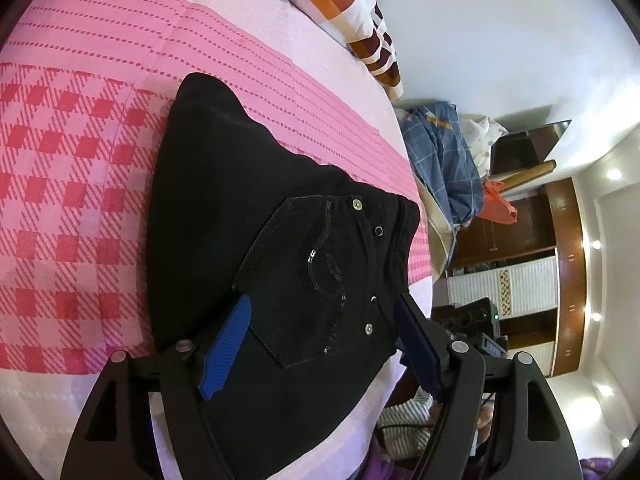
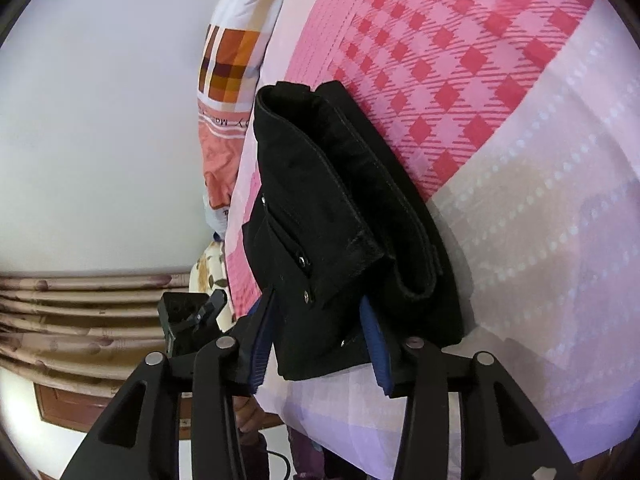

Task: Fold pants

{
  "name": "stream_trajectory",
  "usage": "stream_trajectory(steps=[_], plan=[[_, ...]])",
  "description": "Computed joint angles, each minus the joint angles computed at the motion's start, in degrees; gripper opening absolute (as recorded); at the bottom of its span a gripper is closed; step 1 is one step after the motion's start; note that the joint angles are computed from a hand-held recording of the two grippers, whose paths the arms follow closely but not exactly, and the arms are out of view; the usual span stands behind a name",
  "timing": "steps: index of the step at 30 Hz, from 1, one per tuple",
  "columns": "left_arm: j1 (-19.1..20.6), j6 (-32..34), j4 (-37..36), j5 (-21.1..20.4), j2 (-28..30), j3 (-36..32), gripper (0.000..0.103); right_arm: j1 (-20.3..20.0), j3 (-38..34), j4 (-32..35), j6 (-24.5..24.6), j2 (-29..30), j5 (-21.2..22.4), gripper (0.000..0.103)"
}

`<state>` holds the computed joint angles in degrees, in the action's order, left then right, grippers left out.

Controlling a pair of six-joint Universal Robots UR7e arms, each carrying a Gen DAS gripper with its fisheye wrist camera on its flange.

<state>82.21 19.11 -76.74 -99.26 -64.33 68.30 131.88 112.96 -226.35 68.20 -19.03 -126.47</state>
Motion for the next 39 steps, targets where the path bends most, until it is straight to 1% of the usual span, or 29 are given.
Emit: stream_trajectory(steps=[1,3,5,7,9,10,11,14,15,16,17,18,20,22,24,25,26,27,28,29,30,32,35,36,37,38,39], plan=[[-0.13,0.03,-0.22,0.23,-0.17,0.15,0.074,0.11,-0.4,1.91,-0.93,-0.34,-0.91,0.016],[-0.25,0.12,-0.43,0.3,-0.28,0.25,0.075,0.11,-0.68,0.16,-1.71,0.31,-1.01,0.016],[-0.18,-0.14,-0.41,0.24,-0.21,0.17,0.075,0.27,-0.96,0.17,-2.61,0.32,-1.43,0.015],[-0.01,-0.62,-0.31,0.04,-0.12,-0.02,0.075,1.46,-1.57,0.07,-4.08,0.19,-2.7,0.013],[0.06,-0.72,-0.31,0.31,-0.1,-0.2,0.075,2.67,-2.35,1.7,-6.32,-0.7,-3.96,0.011],[0.06,-0.69,-0.31,0.33,-0.13,-0.22,0.075,3.08,-2.39,2.45,-6.59,-1.04,-4.3,0.007],[0.07,-0.63,-0.31,0.32,-0.2,-0.23,0.075,3.46,-2.24,3.31,-6.2,-1.37,-4.75,0.003],[0.16,-0.38,0.17,0.2,-0.26,-0.36,0.075,4.07,-0.66,6.29,-2.15,-1.97,-6.0,0.003],[0.18,-0.06,0.44,0.14,-0.3,-0.33,0.075,4.12,-0.07,5.65,-1.01,-1.59,-6.4,0.003],[0.16,0.24,0.5,0.32,-0.39,-0.2,0.076,3.91,0.36,2.6,-0.63,-0.72,-6.14,0.003],[0.08,0.57,0.41,0.82,-0.54,0.1,0.076,3.43,0.71,-1.93,-0.69,0.45,-5.11,0.006],[0.14,0.77,0.48,1.01,-0.63,0.21,0.076,2.77,1.1,-4.89,-0.3,1.13,-3.79,0.006],[0.31,0.58,0.54,0.91,-0.66,0.31,0.076,2.19,1.47,-5.2,0.95,1.08,-3.74,0.009],[0.41,-0.04,0.69,0.45,-0.45,0.08,0.076,1.46,1.37,-7.4,0.21,1.67,-2.46,0.01],[0.49,-0.15,0.89,0.21,-0.26,-0.22,0.076,0.77,1.41,-7.45,0.3,1.69,-1.82,0.026],[0.52,-0.13,0.94,0.21,-0.18,-0.31,0.076,0.61,1.15,-9.32,-0.3,2.32,-1.29,0.035],[0.53,-0.14,0.95,0.23,-0.18,-0.29,0.076,0.25,0.63,-10.28,-0.87,2.6,-0.91,0.042],[0.54,-0.12,0.93,0.17,-0.18,-0.32,0.076,0.22,0.35,-8.85,-1.16,2.16,-1.41,0.044],[0.57,-0.04,0.81,0.09,-0.21,-0.25,0.076,0.25,0.11,-5.99,-0.91,1.38,-2.23,0.047],[0.65,0.04,0.91,0.09,-0.11,-0.41,0.076,0.11,-0.15,-4.44,-0.08,1.08,-2.48,0.049],[0.73,0.07,0.97,0.07,-0.07,-0.49,0.076,0.06,-0.58,-5.25,0.35,1.56,-2.67,0.051],[0.96,0.29,1.21,-0.14,0.06,-0.77,0.077,-0.12,-1.69,-6.6,-0.46,2.36,-3.14,0.062],[0.99,0.11,1.24,-0.16,0.12,-0.74,0.078,0.31,-3.06,-2.47,-1.49,1.74,-4.48,0.063],[0.99,-0.06,1.38,-0.17,0.15,-0.87,0.078,0.86,-3.4,0.41,-2.36,1.06,-5.69,0.059],[1.01,-0.15,1.48,-0.26,0.14,-0.98,0.078,1.07,-3.3,2.08,-2.88,0.56,-6.01,0.028],[0.94,-0.22,1.3,-0.25,0.03,-0.8,0.078,0.74,-3.24,1.36,-3.74,0.51,-4.97,0.016],[0.9,-0.15,1.26,-0.12,-0.07,-0.77,0.078,0.9,-3.22,0.53,-3.85,0.66,-5.11,0.016]])
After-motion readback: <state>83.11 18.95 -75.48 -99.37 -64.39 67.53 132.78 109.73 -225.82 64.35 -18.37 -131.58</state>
